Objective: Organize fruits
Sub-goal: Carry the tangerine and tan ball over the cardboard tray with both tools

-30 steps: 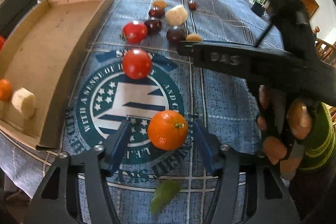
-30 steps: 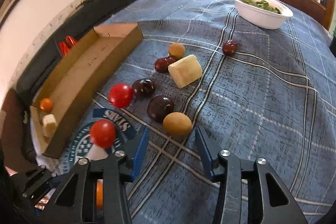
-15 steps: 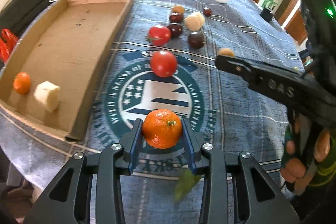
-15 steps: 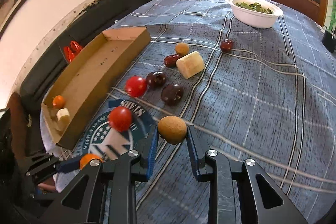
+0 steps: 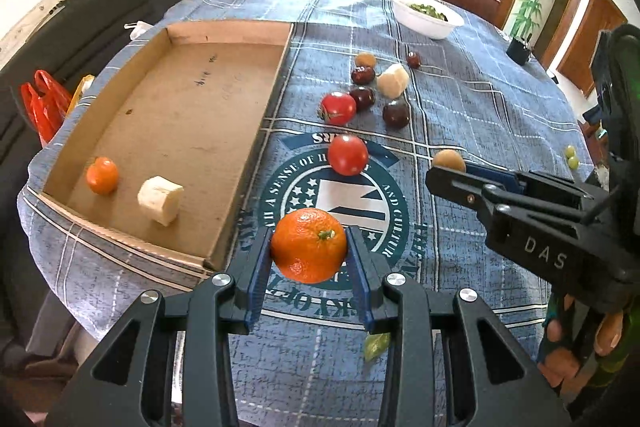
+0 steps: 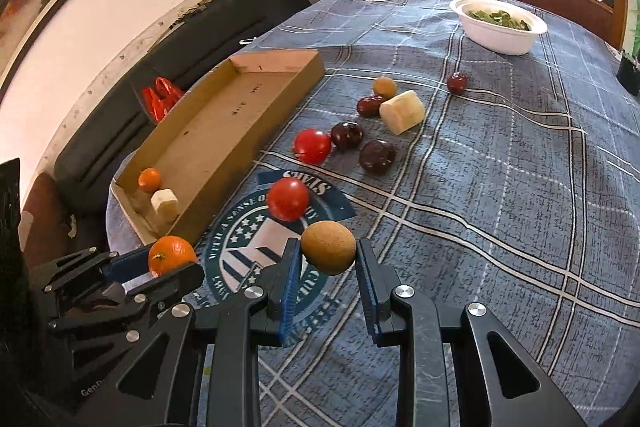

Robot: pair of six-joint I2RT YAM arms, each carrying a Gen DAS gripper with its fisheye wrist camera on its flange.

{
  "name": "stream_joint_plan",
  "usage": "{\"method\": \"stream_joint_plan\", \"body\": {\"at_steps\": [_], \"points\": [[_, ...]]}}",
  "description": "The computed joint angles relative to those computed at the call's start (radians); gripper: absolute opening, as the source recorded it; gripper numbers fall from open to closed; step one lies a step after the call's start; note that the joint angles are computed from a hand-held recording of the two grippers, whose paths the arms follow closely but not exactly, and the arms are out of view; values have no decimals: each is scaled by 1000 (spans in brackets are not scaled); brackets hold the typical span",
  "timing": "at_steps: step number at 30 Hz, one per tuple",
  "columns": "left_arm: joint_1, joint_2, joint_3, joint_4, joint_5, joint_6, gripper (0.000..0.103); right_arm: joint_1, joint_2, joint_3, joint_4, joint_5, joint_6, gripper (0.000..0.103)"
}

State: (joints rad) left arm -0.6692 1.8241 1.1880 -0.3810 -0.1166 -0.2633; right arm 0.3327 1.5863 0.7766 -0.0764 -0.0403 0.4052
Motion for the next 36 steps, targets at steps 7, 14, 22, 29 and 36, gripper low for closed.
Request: {"method": "stream_joint_plan", "body": {"at_steps": [7,14,22,29,36], "points": [[6,-30,-21,7,-1,2,34,31,-6,11,-13,17,6,28],[6,-40,-30,9,0,4,34,48,-4,14,-17,24,10,28],[16,-46,-36,11,7,5,34,62,6,21,-15,28,16,28],[36,-44,-34,14,21,10,34,70,30,36,-11,25,17,28],[91,-38,-11,15,30,27,34,88,66,78,-15,24,14,28]]}}
